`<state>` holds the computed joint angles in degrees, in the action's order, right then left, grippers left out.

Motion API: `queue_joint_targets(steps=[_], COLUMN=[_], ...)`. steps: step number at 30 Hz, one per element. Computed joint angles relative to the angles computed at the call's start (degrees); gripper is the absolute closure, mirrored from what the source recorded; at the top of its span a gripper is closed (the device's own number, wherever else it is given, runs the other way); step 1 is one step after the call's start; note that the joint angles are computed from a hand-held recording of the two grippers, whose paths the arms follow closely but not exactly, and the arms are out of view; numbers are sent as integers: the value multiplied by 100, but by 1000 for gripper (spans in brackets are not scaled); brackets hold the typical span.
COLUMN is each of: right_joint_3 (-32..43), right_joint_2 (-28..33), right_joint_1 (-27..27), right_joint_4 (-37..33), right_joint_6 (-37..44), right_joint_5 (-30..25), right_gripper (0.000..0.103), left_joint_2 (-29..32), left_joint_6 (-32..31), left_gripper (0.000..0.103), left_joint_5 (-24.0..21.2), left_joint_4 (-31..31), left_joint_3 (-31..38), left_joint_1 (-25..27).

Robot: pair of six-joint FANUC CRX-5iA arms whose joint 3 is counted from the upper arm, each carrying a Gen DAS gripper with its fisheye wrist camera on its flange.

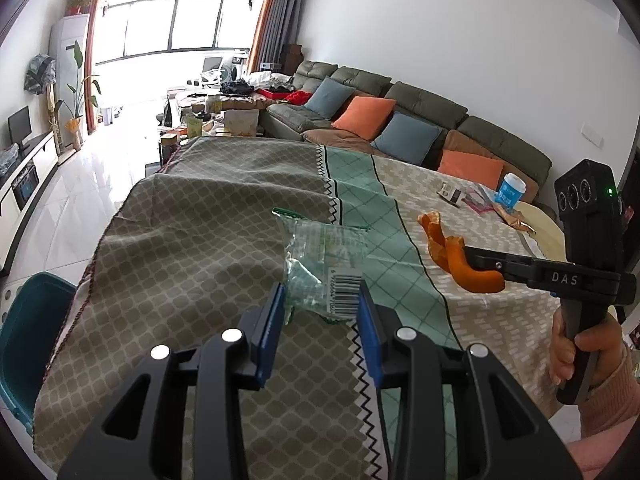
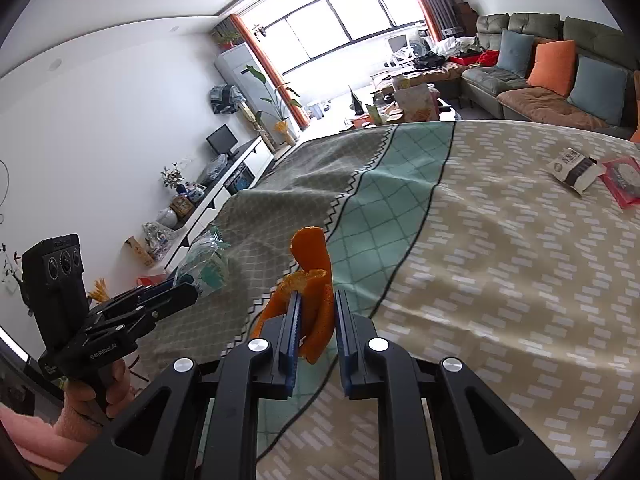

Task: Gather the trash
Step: 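Carry the held bag and orange peel off the bed toward the teal bin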

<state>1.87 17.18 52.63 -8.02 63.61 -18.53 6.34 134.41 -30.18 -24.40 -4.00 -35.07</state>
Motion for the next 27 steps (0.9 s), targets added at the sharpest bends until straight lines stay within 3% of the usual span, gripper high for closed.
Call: queue_joint_targets(steps=[27], right_joint_3=[754], right_joint_2=[301], right_joint_1=[-13], right_joint_4=[-1388], right_joint_6=[1565], right_joint_5=[-339], right_gripper=[87], left_joint_2=[-578], left_joint_6=[1047], left_gripper=[67], left_joint_5=[-473], left_joint_4=[-901], left_joint_3=[-293], left_joint_1=[-278])
